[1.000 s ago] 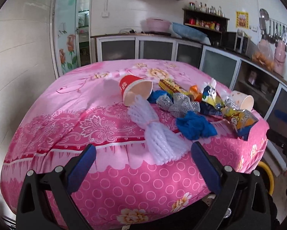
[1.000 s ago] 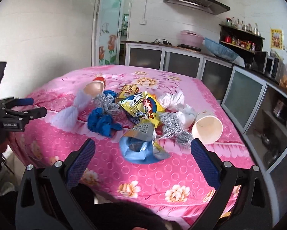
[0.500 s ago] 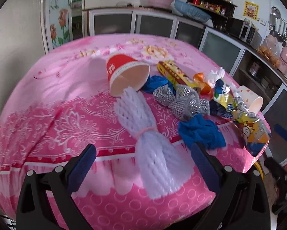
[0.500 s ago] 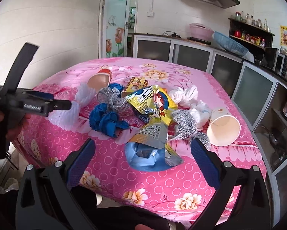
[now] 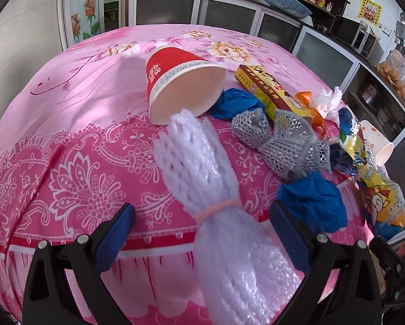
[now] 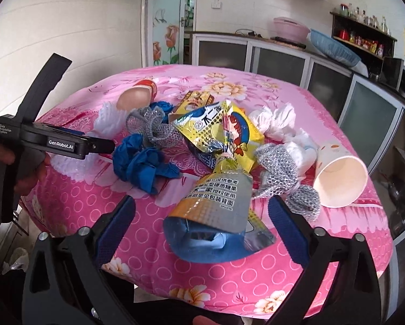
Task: Collect trash
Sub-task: 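Grasp the white mesh net with the left gripper while the right grasps the snack wrapper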
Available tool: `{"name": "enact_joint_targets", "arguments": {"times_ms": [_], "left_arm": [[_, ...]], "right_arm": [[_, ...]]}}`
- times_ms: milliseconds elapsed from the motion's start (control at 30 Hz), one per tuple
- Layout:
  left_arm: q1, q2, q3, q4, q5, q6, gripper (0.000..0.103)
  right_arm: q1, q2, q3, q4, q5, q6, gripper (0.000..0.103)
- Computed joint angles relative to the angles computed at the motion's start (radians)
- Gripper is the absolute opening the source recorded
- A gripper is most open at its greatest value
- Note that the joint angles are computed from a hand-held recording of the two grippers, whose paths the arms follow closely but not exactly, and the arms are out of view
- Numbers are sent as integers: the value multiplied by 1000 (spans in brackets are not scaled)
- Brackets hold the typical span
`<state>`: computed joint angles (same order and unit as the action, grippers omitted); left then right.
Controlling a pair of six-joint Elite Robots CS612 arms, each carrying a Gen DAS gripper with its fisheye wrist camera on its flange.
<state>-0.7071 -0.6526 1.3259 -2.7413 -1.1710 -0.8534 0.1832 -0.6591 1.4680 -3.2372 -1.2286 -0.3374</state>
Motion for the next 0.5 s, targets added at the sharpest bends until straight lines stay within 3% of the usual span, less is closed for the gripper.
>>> {"name": "enact_joint_targets", "arguments": {"times_ms": [33, 133, 267, 400, 500], "left_arm": [[1, 2, -4, 4, -1, 2, 95], [4, 7, -14, 11, 0, 4, 93], [4, 13, -31, 61, 38, 2, 65], [11, 8, -27, 66, 43, -24, 34], [16, 4, -24, 63, 32, -18, 27]], "right_arm": [[3, 5, -10, 13, -16, -1, 71], [2, 11, -23, 39, -10, 7, 60], [0, 16, -30, 38, -21, 42, 39], [-12, 15, -37, 63, 23, 86, 37], [-13, 13, -31, 50, 23, 94, 35]]}}
